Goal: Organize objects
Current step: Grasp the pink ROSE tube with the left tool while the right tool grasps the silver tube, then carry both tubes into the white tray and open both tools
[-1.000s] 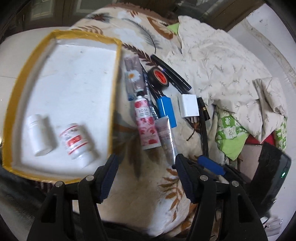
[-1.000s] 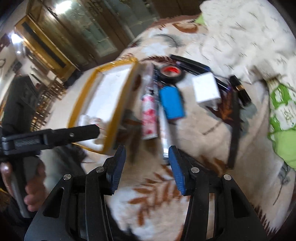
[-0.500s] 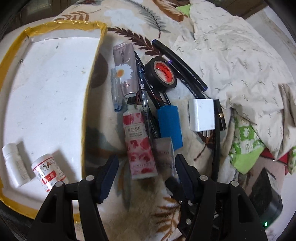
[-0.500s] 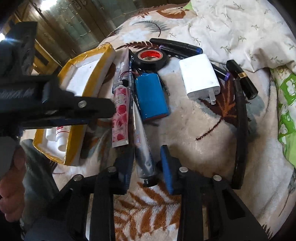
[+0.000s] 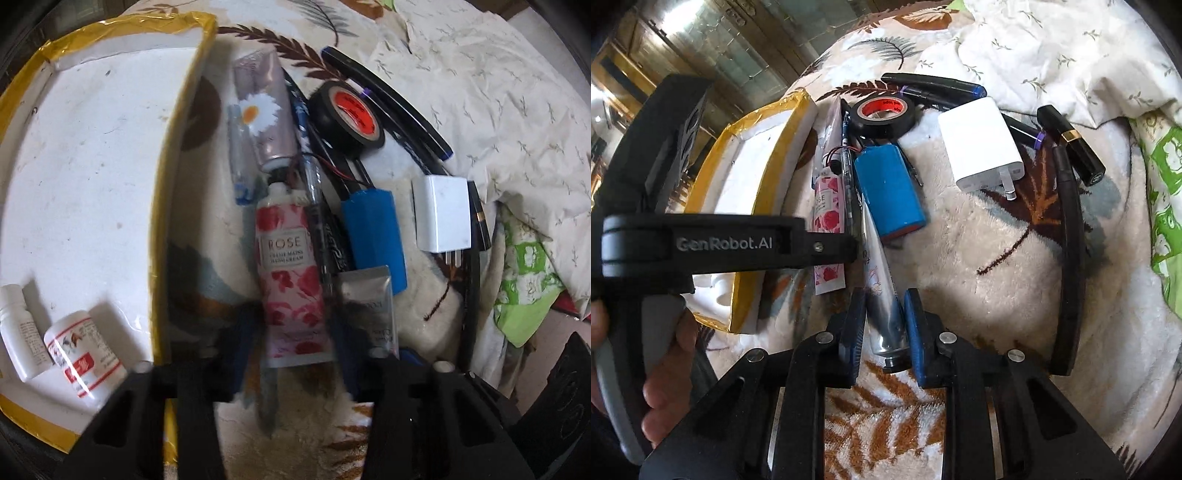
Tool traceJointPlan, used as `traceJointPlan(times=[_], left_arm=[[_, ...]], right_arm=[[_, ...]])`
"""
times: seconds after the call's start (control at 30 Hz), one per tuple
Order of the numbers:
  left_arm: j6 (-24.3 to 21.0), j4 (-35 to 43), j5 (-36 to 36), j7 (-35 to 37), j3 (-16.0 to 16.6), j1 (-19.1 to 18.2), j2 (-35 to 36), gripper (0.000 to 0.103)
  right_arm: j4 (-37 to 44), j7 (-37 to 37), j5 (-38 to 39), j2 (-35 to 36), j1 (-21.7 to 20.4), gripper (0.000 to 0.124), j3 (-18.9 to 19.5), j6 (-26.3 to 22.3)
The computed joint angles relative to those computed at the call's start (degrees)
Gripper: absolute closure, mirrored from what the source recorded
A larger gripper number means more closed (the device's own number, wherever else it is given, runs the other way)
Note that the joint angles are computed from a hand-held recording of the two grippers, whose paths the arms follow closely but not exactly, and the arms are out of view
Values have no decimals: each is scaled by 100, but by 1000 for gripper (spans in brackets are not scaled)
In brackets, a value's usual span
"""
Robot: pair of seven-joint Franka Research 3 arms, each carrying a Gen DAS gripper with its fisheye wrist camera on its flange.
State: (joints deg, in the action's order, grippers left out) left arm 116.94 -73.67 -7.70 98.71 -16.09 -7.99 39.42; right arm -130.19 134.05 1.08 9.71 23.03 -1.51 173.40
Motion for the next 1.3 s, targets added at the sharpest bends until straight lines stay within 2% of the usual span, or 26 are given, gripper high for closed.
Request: traceJointPlan(times=[0.07, 0.13, 0.23, 0.33, 0.43, 0.57, 0.63, 0.73, 0.8, 0.83, 0.9, 1.0, 1.07, 1.1, 1.17, 1.2, 1.3], left_arm=[[-51, 35, -110, 49, -41, 77, 22, 68], [105, -180, -179, 141, -63, 142, -118, 68], [129, -171, -75, 133, -3, 72, -91, 67], [220, -43, 55, 113, 32, -16, 23, 67], [454, -285, 138, 282, 6, -4, -127, 68], [513, -585, -223, 421, -126, 237, -353, 69], [647, -846, -394, 562, -167, 341, -555, 69], [573, -1031, -617, 751, -199, 445, -720, 69], [608, -1186, -583, 664, -126, 371, -792, 78], [539, -1167, -609, 623, -141, 331, -754, 96], [368, -1148, -596, 677, -127, 320, -721, 95], [737, -1284, -299, 527, 0, 140, -767, 90], [553, -1023, -185, 414, 21, 90, -590, 87], [535, -951, -214, 449, -15, 114, -543, 79], [644, -825, -65, 375, 28, 25, -464, 45], [682, -788, -9, 334, 38, -2, -434, 40], [466, -500, 56, 312, 1, -36, -239, 39]], right_arm=[[4, -3, 13, -8, -6, 103, 6, -17], [35, -49, -6, 12, -14, 103, 11, -56], [44, -202, 146, 30, -92, 103, 102, -38], [83, -794, 838, 111, -416, 102, 482, 50], [60, -1070, 1318, 134, -484, 102, 592, 159], [-41, -591, 890, -3, -30, 103, 122, 142], [-102, -451, 788, -55, 15, 103, 77, 209], [-164, -254, 646, -114, 47, 103, 44, 248], [-210, -183, 604, -169, 43, 103, 59, 257], [-203, -215, 614, -178, 9, 103, 100, 216], [-191, -294, 609, -210, -39, 103, 178, 104], [-193, -396, 693, -210, -125, 103, 281, 39], [-204, -479, 855, -189, -190, 103, 348, 88], [-202, -503, 912, -175, -208, 103, 364, 110], [-178, -583, 1001, -149, -226, 103, 390, 107], [-158, -576, 979, -139, -207, 103, 366, 86], [-161, -594, 977, -149, -185, 103, 346, 94]])
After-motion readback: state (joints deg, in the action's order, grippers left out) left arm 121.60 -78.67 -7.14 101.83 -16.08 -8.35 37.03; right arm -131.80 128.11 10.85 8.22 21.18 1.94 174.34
